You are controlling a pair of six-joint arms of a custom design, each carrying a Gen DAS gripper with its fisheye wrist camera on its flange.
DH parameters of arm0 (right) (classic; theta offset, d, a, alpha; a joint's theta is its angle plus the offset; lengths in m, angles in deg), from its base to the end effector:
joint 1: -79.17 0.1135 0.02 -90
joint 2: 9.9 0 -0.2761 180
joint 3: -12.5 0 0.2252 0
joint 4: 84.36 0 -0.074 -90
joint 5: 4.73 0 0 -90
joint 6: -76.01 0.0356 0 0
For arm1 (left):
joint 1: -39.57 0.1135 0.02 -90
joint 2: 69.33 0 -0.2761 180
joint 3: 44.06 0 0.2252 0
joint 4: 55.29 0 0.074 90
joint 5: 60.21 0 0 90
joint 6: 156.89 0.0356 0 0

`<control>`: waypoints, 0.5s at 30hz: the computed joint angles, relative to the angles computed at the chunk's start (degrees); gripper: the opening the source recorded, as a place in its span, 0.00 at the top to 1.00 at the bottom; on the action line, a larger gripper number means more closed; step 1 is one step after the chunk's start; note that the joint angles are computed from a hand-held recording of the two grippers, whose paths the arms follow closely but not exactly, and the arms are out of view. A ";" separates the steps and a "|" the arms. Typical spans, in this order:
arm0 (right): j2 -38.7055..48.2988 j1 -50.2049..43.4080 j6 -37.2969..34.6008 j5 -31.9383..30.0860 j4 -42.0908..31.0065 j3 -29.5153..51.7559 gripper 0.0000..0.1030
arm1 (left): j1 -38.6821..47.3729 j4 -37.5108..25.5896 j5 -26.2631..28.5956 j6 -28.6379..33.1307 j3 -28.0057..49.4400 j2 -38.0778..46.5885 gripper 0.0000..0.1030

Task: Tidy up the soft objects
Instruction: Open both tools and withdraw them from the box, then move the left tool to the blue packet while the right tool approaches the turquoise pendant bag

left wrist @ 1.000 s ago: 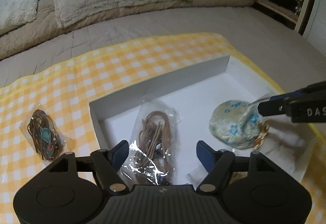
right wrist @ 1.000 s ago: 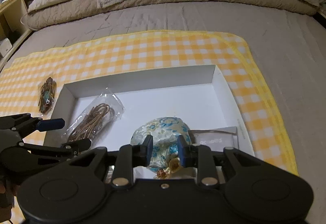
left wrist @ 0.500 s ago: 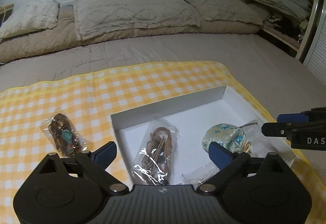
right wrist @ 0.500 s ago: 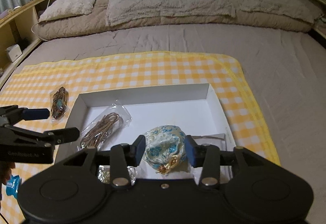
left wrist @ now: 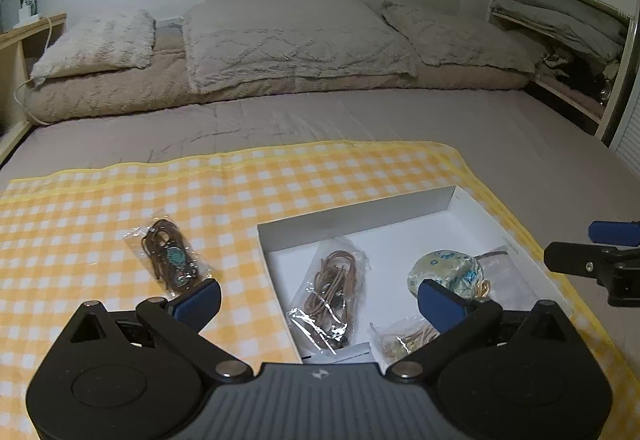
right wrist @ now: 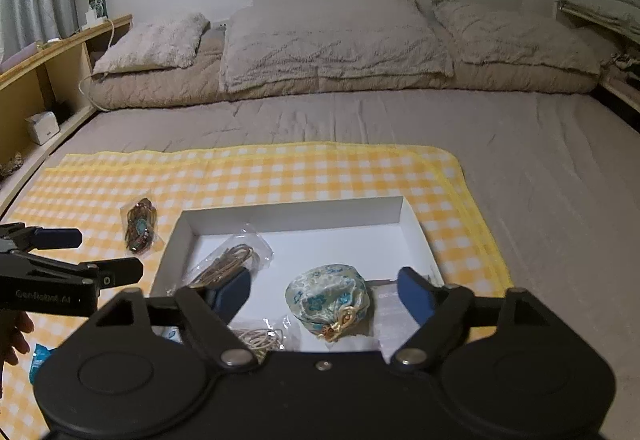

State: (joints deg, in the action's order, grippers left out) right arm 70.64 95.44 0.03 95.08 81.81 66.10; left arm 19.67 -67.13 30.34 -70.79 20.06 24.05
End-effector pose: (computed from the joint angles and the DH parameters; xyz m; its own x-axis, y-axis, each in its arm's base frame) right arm 0.2494 0.0665 0.2126 -0.6451 0.0604 -0.7617 0.0042 0.9971 0.0755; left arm 0.2964 -0.1077 0.2070 -0.6403 0.1595 -0.7514 0.3043 0.9508 -0.0575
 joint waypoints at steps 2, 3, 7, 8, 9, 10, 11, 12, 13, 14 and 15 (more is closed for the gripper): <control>-0.83 0.73 0.44 0.79 0.08 -0.49 0.08 | 0.17 -0.33 -0.16 -0.05 -0.78 -1.36 0.00; -1.33 1.13 0.77 1.54 0.38 -0.98 0.04 | 0.43 -0.45 -0.13 0.01 -1.26 -2.12 0.00; -2.54 1.89 1.70 3.58 0.97 -2.16 0.00 | 1.54 -1.21 -0.49 -0.10 -2.83 -5.18 0.00; -2.57 1.81 1.84 3.50 0.75 -2.07 0.00 | 1.89 -1.46 -0.77 -0.09 -3.12 -5.84 0.00; -2.59 1.78 1.94 3.54 0.72 -2.10 0.00 | 2.21 -1.73 -1.08 -0.04 -3.31 -6.35 0.00; -2.58 1.89 2.02 3.78 0.73 -2.10 0.00 | 2.67 -1.89 -1.25 0.09 -3.54 -6.87 0.00; -2.50 2.03 1.97 4.06 0.80 -2.06 0.00 | 3.19 -1.61 -1.34 0.26 -4.08 -7.50 0.00; -2.46 2.26 1.96 4.35 0.92 -2.15 0.00 | 3.68 -1.20 -1.59 0.51 -4.66 -8.12 0.00; -2.24 2.39 1.83 4.47 1.04 -2.07 0.00 | 4.07 -1.19 -2.11 0.76 -5.01 -8.61 0.00; -2.09 2.59 1.85 4.64 1.09 -1.99 0.00 | 4.43 -1.31 -2.54 0.94 -5.22 -8.98 0.00; -2.01 2.72 1.88 4.74 1.20 -1.97 0.00 | 5.05 -1.53 -2.74 1.19 -5.57 -9.54 0.00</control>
State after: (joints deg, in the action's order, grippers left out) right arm 68.63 98.16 1.91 99.82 83.01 64.12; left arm 24.72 -68.66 27.60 -69.61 14.49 14.51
